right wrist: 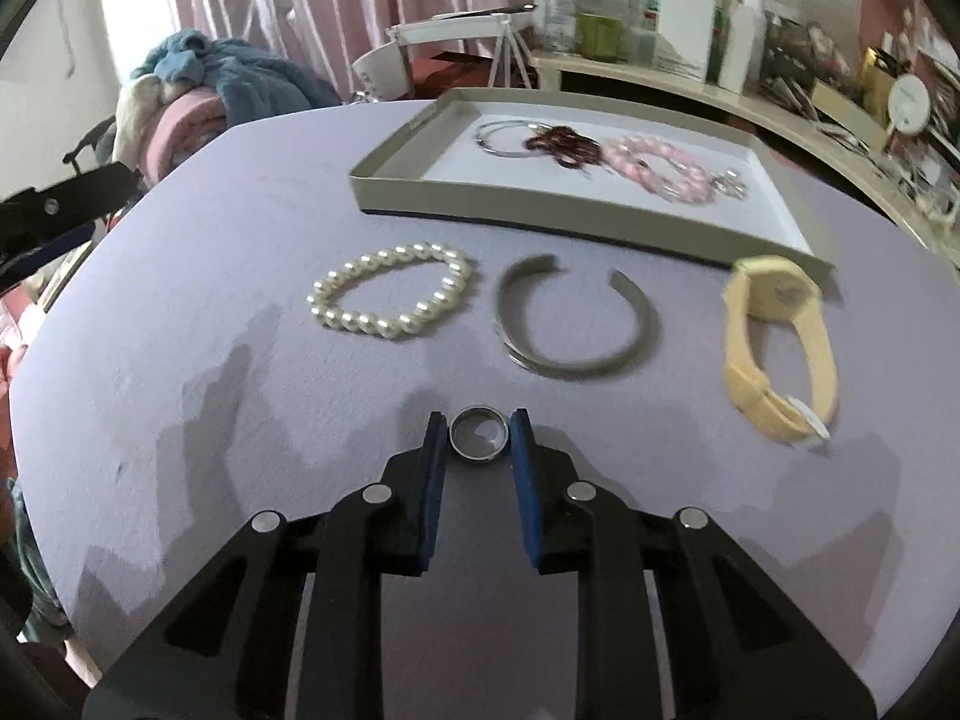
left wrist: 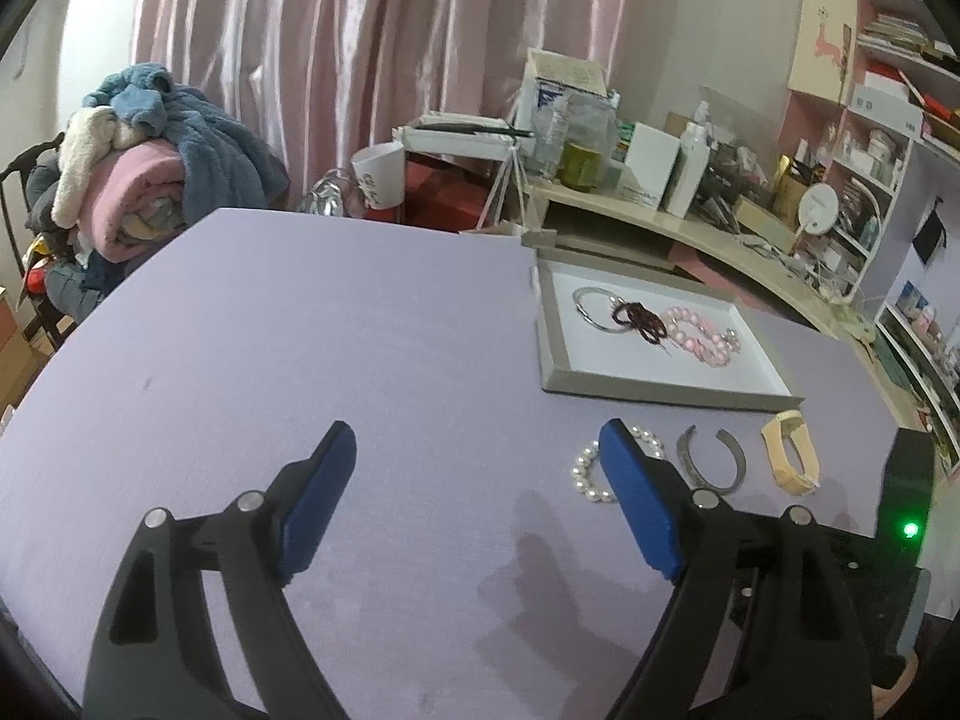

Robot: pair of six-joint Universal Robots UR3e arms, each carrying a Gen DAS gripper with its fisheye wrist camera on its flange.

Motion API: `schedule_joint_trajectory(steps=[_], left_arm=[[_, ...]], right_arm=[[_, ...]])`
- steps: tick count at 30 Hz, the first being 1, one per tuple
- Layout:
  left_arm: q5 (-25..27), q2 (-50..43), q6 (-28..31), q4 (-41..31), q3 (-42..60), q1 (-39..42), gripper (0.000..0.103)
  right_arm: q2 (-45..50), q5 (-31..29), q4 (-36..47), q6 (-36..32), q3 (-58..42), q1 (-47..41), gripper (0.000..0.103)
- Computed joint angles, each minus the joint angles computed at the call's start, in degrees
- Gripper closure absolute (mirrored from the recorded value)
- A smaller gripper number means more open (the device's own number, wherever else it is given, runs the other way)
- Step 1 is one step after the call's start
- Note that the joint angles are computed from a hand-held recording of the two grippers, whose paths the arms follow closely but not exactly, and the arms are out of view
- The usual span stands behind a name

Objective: Organize jewelry
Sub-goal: 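Grasp the pearl bracelet with the left gripper while the right holds the silver ring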

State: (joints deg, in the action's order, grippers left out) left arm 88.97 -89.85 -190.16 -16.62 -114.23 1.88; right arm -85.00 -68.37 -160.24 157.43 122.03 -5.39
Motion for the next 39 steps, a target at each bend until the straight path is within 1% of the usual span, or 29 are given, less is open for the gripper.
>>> schedule_joint_trajectory(steps=[2, 5, 8, 13, 15, 17, 19, 23, 27, 31, 33, 35, 36, 39], left_arm=[[0.0, -2.2, 0.2, -0.2, 1.6, -1.2, 0.019], [-0.4, -5.9, 0.5, -0.5, 4.2, -2.8, 0.019], [0.5, -11.3, 0.8, -1.4, 9.0, -5.0, 0.019], [1.0, -19.2, 1.9, -3.7, 16.8, -7.2, 0.019], [1.4, -21.8, 3.0, -4.8, 19.7, -7.9, 0.023], [1.5, -23.9, 3.9, -6.2, 22.0, -8.3, 0.030], [1.8, -25.6, 4.7, -7.4, 23.9, -8.6, 0.035], [1.0, -27.0, 5.3, -8.8, 25.6, -8.0, 0.044], [0.5, -28.4, 6.5, -9.9, 27.4, -7.2, 0.050], [-1.0, -29.4, 8.0, -11.0, 28.6, -6.8, 0.061], [-2.1, -29.6, 9.2, -10.9, 28.6, -6.8, 0.061], [-2.3, -30.3, 9.9, -11.5, 29.1, -7.1, 0.062], [-1.6, -30.4, 10.0, -10.5, 28.7, -7.6, 0.062], [-4.3, -29.3, 9.2, -9.9, 27.0, -6.8, 0.062]], right_arm=[[-3.0, 2.1, 1.5, -1.0, 2.6, -3.6, 0.081], [-6.5, 3.5, 3.4, -1.9, 4.7, -7.5, 0.081], [-9.2, 4.8, 5.4, -2.5, 5.2, -10.9, 0.081], [-12.3, 6.8, 7.6, -2.4, 4.6, -14.3, 0.081], [-12.5, 7.2, 8.0, -2.3, 4.1, -15.0, 0.081], [-12.2, 7.4, 7.8, -1.9, 3.8, -15.5, 0.081], [-11.5, 7.3, 7.7, -1.5, 3.3, -15.6, 0.081], [-9.9, 7.0, 7.1, -0.8, 2.5, -15.5, 0.081], [-9.2, 7.0, 7.2, -0.8, 2.0, -15.2, 0.081], [-8.5, 6.9, 7.2, -0.6, 1.3, -14.9, 0.081], [-8.7, 6.9, 7.4, -0.6, 1.4, -15.1, 0.081], [-8.6, 6.8, 7.6, -0.5, 1.1, -15.1, 0.081], [-8.3, 6.7, 7.6, -0.4, 0.9, -15.0, 0.081], [-8.5, 6.7, 7.6, -0.1, 1.0, -15.2, 0.081]])
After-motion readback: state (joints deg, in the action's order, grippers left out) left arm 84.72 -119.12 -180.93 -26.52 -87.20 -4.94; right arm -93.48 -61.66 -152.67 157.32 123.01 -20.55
